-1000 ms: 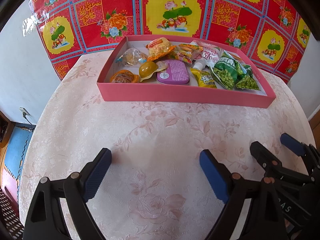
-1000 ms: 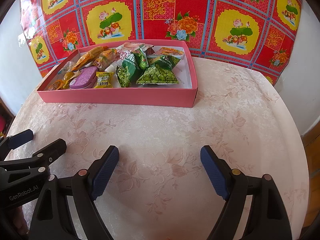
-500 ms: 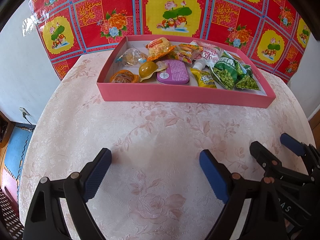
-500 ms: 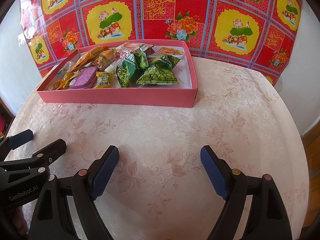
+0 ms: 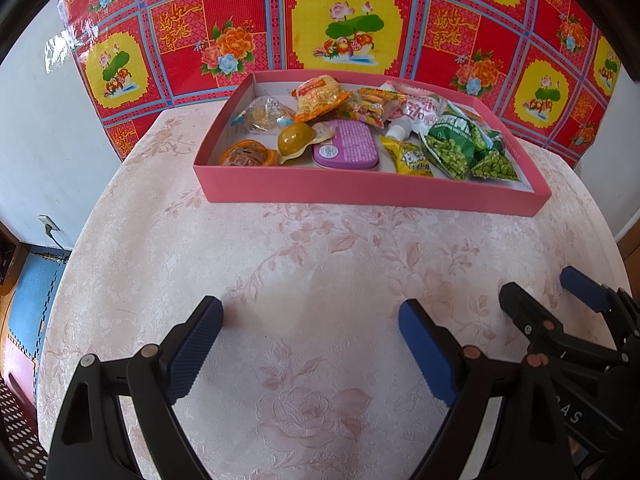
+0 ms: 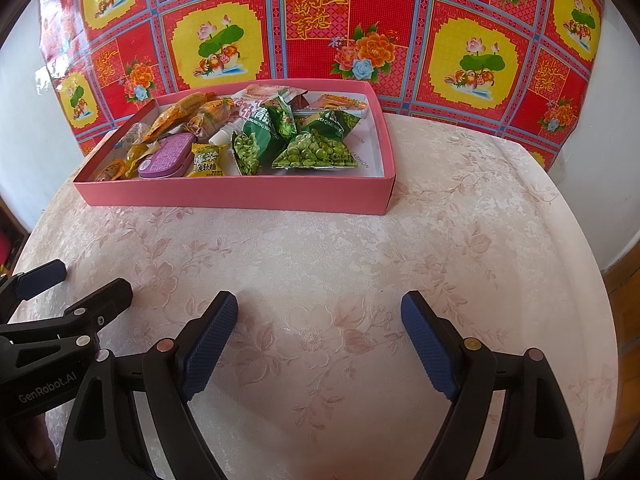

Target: Organize snacks

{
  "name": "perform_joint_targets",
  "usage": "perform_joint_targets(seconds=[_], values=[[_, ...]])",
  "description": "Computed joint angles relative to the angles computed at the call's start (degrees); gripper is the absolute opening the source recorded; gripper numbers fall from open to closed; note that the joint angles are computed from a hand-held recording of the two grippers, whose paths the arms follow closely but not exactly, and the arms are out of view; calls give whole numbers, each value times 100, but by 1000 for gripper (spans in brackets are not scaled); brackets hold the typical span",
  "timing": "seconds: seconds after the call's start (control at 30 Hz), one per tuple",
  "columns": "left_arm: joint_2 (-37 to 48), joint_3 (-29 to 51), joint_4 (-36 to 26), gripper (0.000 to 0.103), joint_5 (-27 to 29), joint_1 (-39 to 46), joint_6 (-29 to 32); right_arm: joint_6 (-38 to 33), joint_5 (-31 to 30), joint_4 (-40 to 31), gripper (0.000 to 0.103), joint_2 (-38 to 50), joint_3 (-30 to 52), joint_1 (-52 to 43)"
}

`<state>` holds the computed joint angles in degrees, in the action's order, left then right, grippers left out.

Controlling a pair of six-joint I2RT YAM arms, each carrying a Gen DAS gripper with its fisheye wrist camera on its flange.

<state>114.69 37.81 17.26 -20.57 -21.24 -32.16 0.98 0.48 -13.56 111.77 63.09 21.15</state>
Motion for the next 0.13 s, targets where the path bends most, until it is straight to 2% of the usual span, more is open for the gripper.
perform_joint_targets(seconds=[0.13], values=[[-7, 4, -22, 92, 12, 5, -3, 1, -1, -26, 86, 2, 15, -3]])
